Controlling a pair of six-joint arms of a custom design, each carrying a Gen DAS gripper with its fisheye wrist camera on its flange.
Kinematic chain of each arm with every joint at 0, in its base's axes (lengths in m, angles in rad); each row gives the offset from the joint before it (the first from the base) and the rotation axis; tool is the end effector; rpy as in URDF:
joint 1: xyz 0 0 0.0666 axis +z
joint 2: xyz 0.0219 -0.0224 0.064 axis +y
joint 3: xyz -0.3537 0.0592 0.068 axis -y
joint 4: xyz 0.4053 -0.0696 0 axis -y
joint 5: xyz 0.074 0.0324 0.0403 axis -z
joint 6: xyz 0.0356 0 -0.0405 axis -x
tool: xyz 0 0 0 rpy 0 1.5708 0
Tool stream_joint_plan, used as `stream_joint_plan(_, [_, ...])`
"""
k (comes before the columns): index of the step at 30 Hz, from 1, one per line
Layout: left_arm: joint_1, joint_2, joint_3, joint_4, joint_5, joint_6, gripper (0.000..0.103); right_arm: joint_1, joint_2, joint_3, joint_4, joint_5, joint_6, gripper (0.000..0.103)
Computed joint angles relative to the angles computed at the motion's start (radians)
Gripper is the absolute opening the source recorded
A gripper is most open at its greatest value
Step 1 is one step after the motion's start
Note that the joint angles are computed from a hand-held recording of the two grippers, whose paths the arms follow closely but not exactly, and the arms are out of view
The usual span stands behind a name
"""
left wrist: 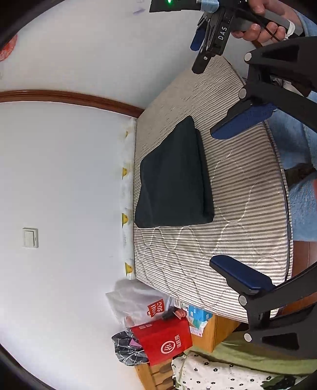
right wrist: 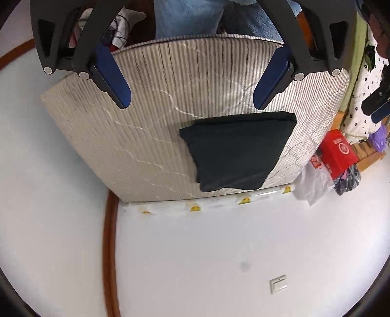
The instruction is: Fold small clothes
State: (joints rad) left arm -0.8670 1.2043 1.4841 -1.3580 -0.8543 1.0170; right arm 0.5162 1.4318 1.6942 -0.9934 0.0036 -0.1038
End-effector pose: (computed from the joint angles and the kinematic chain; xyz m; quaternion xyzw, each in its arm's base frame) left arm 0.2752 -0.2833 0.5112 -0.1669 0.8726 0.0568 0.4554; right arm 0.4465 0.2528 0.5221 -0.1862 0.8939 0.1228 0.3887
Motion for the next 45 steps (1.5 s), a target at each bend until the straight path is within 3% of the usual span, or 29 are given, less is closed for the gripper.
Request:
stream_joint_plan(13, [-0.008, 0.006, -0.001, -0.039, -0.002, 0.067, 0.096, 0.02, -0.018, -0.002, -0.031, 0.039, 0.007, 0.1])
stream_joint_plan(28, [-0.017, 0.018, 0.017, -0.068, -0.026, 0.074, 0.096, 0.026, -0.032, -0.015, -0.027, 0.039, 0.012, 0.1])
stream_joint_plan(45, [-0.015, 0.019, 0.014, -0.05, -0.015, 0.063, 0.096, 0.011, -0.046, -0.026, -0.029, 0.036, 0.014, 0.1])
